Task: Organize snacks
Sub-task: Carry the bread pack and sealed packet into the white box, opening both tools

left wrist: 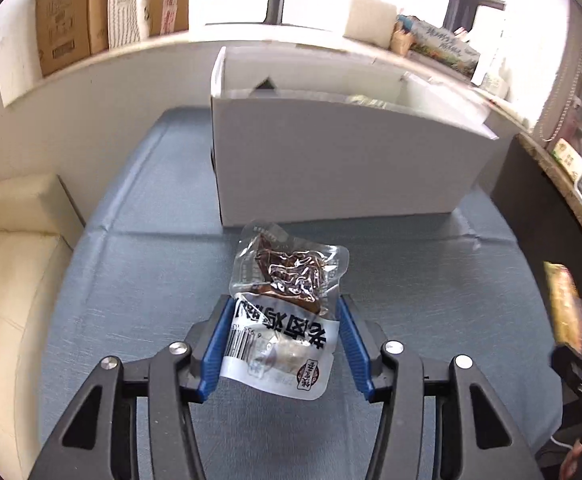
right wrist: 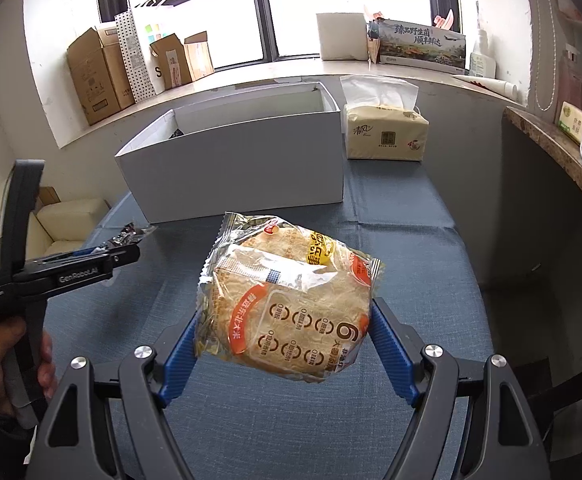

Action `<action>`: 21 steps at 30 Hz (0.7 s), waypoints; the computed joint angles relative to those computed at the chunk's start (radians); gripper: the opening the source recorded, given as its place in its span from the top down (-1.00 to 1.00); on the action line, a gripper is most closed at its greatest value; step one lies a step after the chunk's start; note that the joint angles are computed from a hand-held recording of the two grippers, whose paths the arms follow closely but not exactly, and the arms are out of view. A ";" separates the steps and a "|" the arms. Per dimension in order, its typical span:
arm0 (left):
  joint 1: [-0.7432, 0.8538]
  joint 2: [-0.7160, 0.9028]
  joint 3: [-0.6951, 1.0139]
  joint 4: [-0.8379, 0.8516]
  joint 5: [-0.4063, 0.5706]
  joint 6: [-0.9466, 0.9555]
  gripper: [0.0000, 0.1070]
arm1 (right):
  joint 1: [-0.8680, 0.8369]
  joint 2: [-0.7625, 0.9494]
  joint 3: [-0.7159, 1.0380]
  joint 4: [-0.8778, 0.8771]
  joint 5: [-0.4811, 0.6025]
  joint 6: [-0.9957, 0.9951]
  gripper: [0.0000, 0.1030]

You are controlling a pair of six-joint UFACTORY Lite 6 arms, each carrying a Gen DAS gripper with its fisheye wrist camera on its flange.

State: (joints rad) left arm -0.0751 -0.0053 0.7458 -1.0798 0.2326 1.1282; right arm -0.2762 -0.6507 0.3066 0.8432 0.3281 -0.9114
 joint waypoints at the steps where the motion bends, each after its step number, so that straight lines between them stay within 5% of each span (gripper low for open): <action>1: -0.005 -0.060 -0.028 0.029 0.003 -0.023 -0.06 | 0.000 -0.007 0.000 0.000 0.004 0.002 -0.61; 9: -0.030 -0.298 -0.020 0.281 0.072 -0.261 -0.07 | 0.041 -0.038 0.054 -0.088 0.016 0.108 -0.61; 15: -0.044 -0.198 0.184 0.387 0.114 -0.370 -0.08 | 0.069 0.102 0.213 0.048 0.000 -0.029 -0.61; 21: -0.067 0.083 0.487 0.454 0.105 -0.431 -0.08 | 0.096 0.409 0.523 0.293 -0.015 -0.275 -0.61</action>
State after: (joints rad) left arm -0.1416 0.0773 1.2323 -0.6256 0.3379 0.6971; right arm -0.1805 -0.2420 0.8298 1.1364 0.3132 -1.1860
